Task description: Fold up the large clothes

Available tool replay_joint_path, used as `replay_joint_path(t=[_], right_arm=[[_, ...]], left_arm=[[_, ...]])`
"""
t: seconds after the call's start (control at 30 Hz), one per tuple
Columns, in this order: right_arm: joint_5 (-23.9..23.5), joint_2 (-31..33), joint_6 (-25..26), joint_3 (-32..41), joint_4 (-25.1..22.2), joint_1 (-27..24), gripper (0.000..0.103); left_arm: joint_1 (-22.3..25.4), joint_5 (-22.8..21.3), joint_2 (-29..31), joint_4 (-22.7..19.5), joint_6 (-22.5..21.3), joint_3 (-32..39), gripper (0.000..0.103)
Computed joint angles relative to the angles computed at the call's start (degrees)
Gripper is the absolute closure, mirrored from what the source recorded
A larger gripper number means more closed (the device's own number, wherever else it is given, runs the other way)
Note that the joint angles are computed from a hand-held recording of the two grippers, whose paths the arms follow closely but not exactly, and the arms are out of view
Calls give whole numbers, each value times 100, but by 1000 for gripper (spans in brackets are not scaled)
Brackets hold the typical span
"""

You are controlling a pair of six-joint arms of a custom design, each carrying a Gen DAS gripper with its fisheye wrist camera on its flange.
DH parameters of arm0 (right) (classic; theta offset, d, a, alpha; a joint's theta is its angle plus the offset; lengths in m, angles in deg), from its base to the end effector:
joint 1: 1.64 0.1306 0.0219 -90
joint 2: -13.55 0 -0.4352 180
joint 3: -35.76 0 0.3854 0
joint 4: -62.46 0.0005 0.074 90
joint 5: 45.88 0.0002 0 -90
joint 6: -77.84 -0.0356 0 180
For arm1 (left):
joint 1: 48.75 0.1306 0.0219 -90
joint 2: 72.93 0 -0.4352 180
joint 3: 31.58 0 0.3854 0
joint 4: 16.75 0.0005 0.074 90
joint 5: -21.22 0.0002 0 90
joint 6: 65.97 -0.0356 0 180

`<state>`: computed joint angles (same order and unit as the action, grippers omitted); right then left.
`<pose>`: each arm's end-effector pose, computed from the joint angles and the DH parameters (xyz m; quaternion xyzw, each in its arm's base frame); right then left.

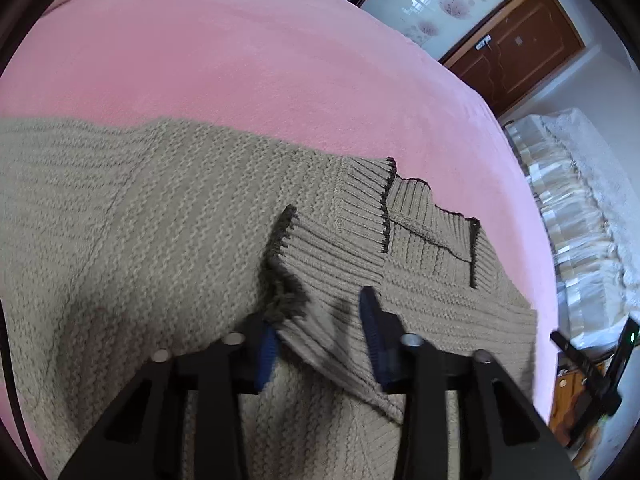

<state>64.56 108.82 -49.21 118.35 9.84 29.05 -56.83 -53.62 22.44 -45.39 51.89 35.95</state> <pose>0.4216 0.2352 0.3817 0.0912 0.9578 -0.0266 0.2714 0.4571 -0.0748 0.2935 -0.1256 0.9416 -0.2083 0.2329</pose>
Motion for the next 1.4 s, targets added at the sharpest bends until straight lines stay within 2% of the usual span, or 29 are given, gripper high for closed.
replay_joint_path(t=[0.13,0.23,0.27,0.3,0.43,0.47,0.5,0.53,0.6,0.73,0.8,0.87,0.9,0.93,0.97,1.13,1.23,1.33,1.4], right_arm=[[-546,441,47,239,25,-360,43],[-1146,679,84,223,131,-525,45],[-1193,697,121,201,192,-530,53],[-1283,696,211,164,300,-529,83],[-572,688,123,170,237,-427,92],[-403,726,4,167,142,-456,96],[-22,843,-196,244,-210,-475,103],[43,887,-262,225,-341,-535,103],[-173,766,-181,15,-201,-652,103],[21,222,-35,-273,77,-442,102],[-226,-31,9,-353,242,-298,101],[-294,-170,-3,-383,239,-38,97],[-321,-259,-19,-453,242,147,91],[-303,-237,-63,-406,201,315,84],[-280,-298,-72,-477,184,448,81],[-54,-372,-135,-633,322,1100,80],[-52,-235,-138,-615,365,1299,80],[-18,-70,-219,-653,204,1250,81],[27,-82,-316,-807,170,1174,84]], left_arm=[[-72,-190,108,-141,-205,129,88],[-108,-324,117,-32,-233,116,93],[-128,-391,106,19,-241,99,93],[-152,-480,93,62,-236,80,94],[-277,-807,130,269,-273,24,94],[-304,-917,178,254,-282,23,94],[-303,-932,221,253,-275,8,94],[-288,-892,249,299,-246,-22,94],[-264,-825,229,454,-192,-96,93],[-232,-799,85,363,-310,-121,90],[-228,-987,-93,240,-345,-151,77],[-252,-1324,-326,55,-385,-197,71],[-244,-1366,-434,13,-410,-235,70],[-241,-1412,-550,-6,-415,-275,70],[-247,-1466,-681,-14,-402,-324,70],[-360,-1332,-934,-6,-409,-307,70],[-451,-1195,-699,-103,-360,-160,70],[-464,-1088,-309,-425,-315,48,73],[-414,-1153,-151,-514,-378,54,79]])
